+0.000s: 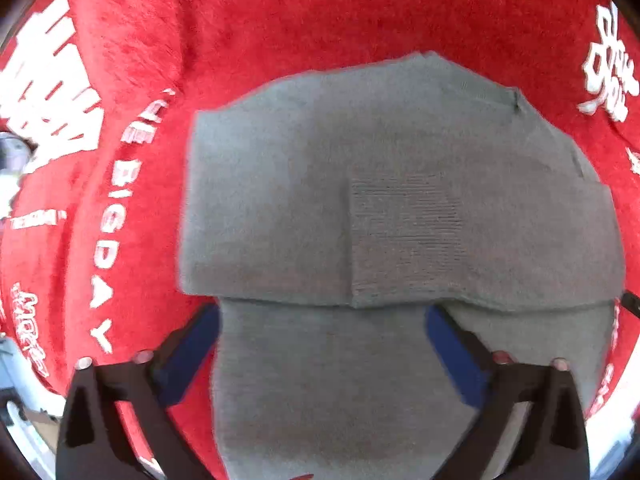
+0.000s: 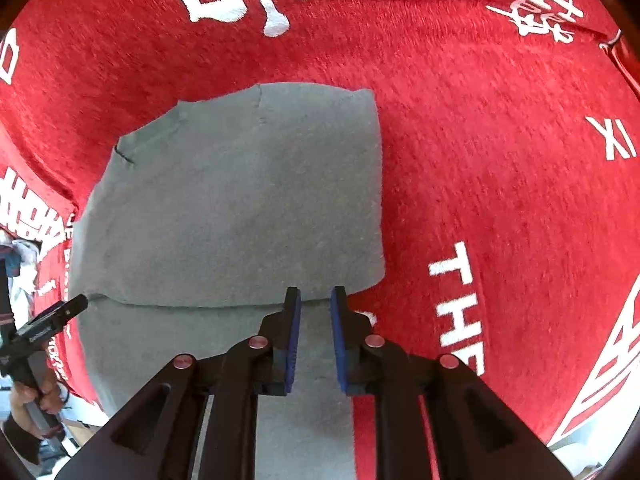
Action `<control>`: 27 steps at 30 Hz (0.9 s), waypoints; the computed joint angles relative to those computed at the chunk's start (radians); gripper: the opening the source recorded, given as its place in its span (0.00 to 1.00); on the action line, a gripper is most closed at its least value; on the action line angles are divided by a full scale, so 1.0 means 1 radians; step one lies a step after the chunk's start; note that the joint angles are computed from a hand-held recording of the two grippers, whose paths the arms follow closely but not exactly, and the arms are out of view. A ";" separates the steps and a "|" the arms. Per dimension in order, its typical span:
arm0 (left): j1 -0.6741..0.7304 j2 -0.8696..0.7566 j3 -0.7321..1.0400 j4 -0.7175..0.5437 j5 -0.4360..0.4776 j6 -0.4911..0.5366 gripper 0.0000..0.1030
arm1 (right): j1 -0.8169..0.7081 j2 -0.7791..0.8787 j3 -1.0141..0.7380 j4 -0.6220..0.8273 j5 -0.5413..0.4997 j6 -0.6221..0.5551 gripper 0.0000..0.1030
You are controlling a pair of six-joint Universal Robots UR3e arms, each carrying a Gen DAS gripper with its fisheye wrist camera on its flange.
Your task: Fold small clothes
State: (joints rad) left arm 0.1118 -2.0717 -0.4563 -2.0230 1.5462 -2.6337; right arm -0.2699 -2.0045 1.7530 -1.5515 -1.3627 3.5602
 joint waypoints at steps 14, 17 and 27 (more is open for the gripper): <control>-0.011 0.051 -0.020 -0.020 0.031 -0.054 0.99 | -0.033 0.006 -0.032 0.059 -0.040 0.017 0.43; -0.021 0.076 -0.041 -0.026 0.030 -0.031 0.99 | -0.074 -0.040 -0.035 0.117 0.001 -0.024 0.52; -0.077 0.079 0.033 -0.091 0.027 -0.075 0.99 | -0.222 -0.133 -0.057 0.306 0.163 -0.188 0.60</control>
